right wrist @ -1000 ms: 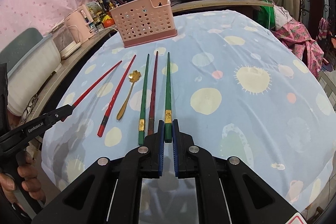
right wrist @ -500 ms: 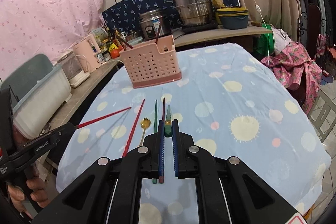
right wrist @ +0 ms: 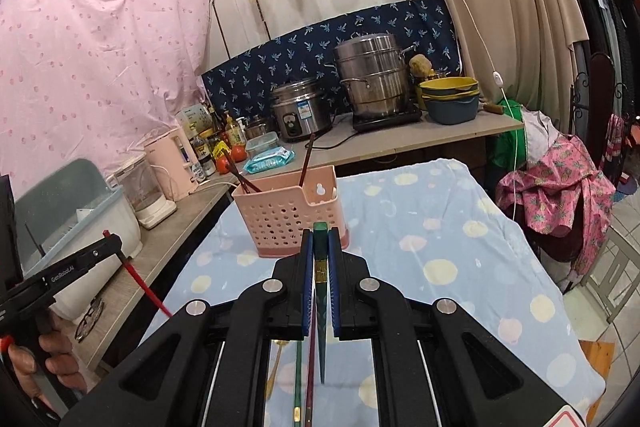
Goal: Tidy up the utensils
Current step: 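Lift both chopsticks and carry them over the pink holder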
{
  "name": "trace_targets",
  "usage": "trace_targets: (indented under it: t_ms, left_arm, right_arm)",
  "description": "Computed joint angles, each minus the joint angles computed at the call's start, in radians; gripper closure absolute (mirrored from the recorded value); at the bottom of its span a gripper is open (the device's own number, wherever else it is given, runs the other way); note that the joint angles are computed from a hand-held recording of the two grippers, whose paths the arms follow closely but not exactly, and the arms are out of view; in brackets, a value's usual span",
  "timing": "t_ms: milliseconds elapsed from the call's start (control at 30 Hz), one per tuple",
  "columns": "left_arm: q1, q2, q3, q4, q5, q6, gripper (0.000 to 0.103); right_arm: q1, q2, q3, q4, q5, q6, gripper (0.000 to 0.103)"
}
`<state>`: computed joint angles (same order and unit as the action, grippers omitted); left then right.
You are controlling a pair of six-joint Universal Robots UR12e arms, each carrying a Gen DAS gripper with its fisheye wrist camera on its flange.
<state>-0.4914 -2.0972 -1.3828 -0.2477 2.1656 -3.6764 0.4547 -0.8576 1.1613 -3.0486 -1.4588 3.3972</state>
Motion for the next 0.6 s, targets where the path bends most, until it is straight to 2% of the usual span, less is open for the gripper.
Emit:
trace_targets:
  t_ms: [300, 500, 600]
  left_arm:
    - [0.033, -0.043, 0.126, 0.014, 0.011, 0.083, 0.096]
    - [0.058, -0.089, 0.227, 0.048, 0.043, 0.142, 0.096]
    - [0.072, -0.116, 0.285, 0.049, 0.06, 0.162, 0.096]
  right_arm:
    - [-0.008, 0.072, -0.176, 0.045, 0.045, -0.008, 0.096]
    - [-0.014, 0.173, -0.388, 0.088, 0.065, 0.014, 0.096]
    - [-0.013, 0.244, -0.531, 0.132, 0.054, 0.019, 0.096]
